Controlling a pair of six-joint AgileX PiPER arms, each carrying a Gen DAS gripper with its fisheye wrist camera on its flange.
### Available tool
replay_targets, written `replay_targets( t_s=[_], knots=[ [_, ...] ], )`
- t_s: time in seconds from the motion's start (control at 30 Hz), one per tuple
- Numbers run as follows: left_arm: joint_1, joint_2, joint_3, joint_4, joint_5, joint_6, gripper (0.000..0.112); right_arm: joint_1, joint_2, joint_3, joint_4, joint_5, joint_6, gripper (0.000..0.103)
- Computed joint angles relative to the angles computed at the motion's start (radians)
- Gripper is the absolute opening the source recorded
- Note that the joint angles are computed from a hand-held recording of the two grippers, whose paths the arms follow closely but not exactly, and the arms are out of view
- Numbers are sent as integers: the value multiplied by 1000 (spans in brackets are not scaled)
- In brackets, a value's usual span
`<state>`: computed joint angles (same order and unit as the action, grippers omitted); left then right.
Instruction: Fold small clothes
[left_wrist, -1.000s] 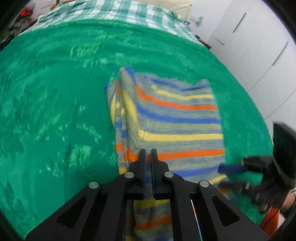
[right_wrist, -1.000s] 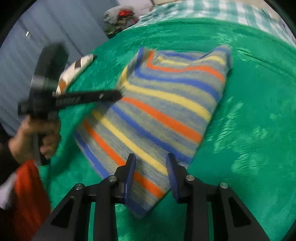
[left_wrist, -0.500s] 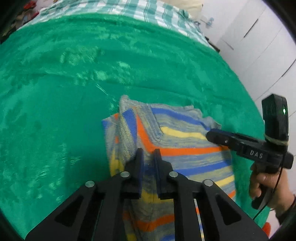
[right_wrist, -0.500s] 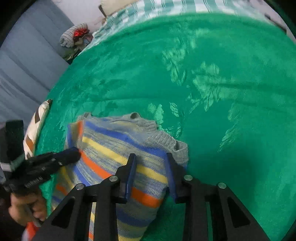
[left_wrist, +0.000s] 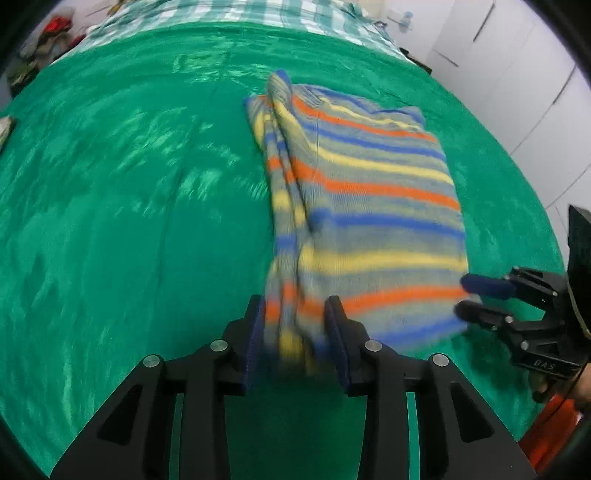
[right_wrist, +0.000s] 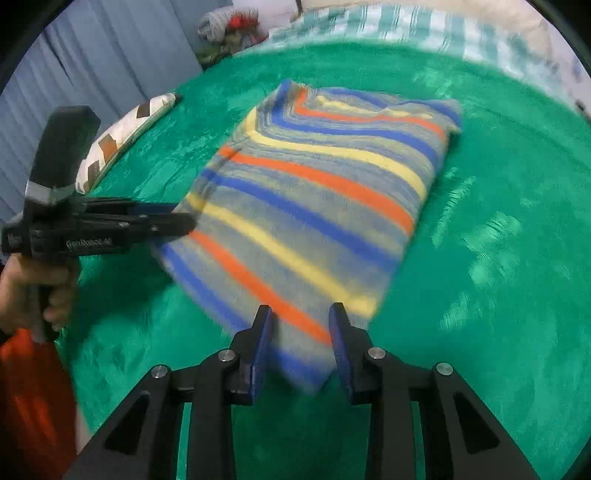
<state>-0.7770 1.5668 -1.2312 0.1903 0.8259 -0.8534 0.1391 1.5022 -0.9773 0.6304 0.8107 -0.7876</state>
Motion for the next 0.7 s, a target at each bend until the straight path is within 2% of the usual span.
replay_targets(
  t_s=[0.03,0.07,0.1,0.13,0.2,0.23,0.3,0.43,0.53,0.63,0.67,0.7],
  knots=[
    [-7,-33,14,-3,15,-17,52,-10,-28,10,-4,15,14,46],
    [-9,-67,31,-7,13,-31,58,-39,-52,5,2,61,29,64],
    [-4,-100,46,-16,-2,-33,69,-69,-69,6,26,89,20,75],
    [9,-134,60,-30,-28,-19,76,-114,-108,18,74,114,-15,76],
    [61,-164,55,-92,-75,69,84,-177,-118,10,117,151,-65,76],
    [97,-164,50,-146,-101,131,87,-209,-101,-13,129,182,-69,76],
    [152,-123,6,-244,-122,243,87,-221,-66,-56,150,193,-15,76],
    [280,74,-143,-442,-65,471,85,-307,110,-181,271,246,54,76],
    [321,182,-209,-550,-43,558,82,-318,250,-286,336,284,108,75],
    [333,236,-231,-609,-79,590,80,-290,365,-366,399,316,114,65],
    [333,244,-237,-617,-88,596,77,-272,410,-399,406,328,127,58],
    [334,255,-243,-624,-93,602,65,-254,444,-425,405,332,146,46]
  ],
)
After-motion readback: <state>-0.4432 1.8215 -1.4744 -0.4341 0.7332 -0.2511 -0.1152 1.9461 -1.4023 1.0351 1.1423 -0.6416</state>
